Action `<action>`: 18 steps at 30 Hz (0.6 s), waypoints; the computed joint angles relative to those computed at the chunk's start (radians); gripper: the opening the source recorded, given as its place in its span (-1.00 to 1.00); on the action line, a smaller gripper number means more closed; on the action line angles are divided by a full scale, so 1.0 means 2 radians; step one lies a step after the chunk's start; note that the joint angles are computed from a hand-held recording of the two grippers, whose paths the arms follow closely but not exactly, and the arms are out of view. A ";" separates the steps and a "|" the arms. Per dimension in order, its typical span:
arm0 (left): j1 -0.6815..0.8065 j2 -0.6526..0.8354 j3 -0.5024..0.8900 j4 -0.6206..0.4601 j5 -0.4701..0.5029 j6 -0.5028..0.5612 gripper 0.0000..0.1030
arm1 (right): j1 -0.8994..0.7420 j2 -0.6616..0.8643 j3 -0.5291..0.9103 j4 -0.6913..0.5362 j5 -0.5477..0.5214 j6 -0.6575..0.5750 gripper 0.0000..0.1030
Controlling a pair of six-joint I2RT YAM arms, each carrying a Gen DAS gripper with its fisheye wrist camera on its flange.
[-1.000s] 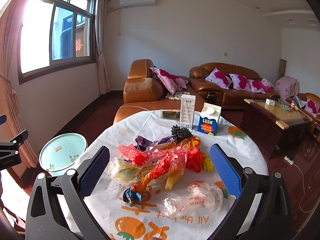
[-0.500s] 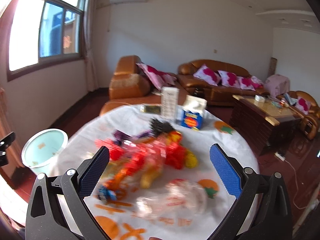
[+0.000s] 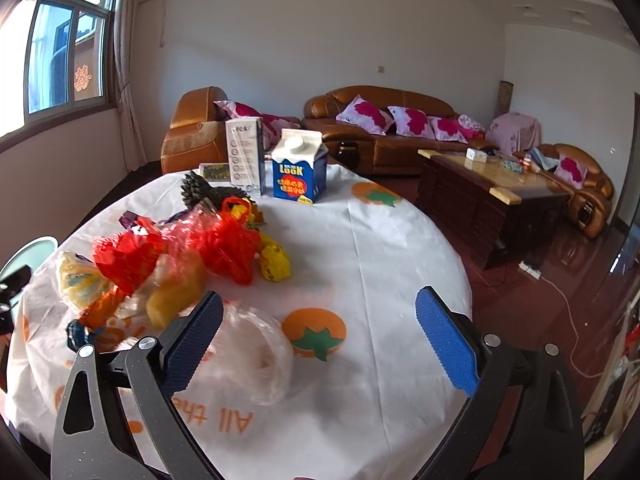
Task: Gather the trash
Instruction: 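Reach the left tool to the clear-and-yellow plastic bag and grasp it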
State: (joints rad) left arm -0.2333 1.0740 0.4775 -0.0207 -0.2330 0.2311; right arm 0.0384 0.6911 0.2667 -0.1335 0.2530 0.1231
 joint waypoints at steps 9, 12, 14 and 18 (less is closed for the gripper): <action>-0.022 0.120 0.035 0.045 0.011 -0.011 0.50 | -0.031 0.029 -0.026 0.039 -0.050 -0.005 0.83; -0.009 0.136 0.052 0.024 0.050 -0.007 -0.14 | -0.033 0.039 -0.029 0.046 -0.056 -0.005 0.78; -0.007 0.142 0.057 0.019 0.062 -0.002 -0.47 | -0.035 0.039 -0.030 0.047 -0.058 -0.005 0.78; 0.004 0.123 0.056 0.008 0.085 0.002 -0.57 | -0.038 0.021 -0.029 0.035 -0.058 -0.007 0.78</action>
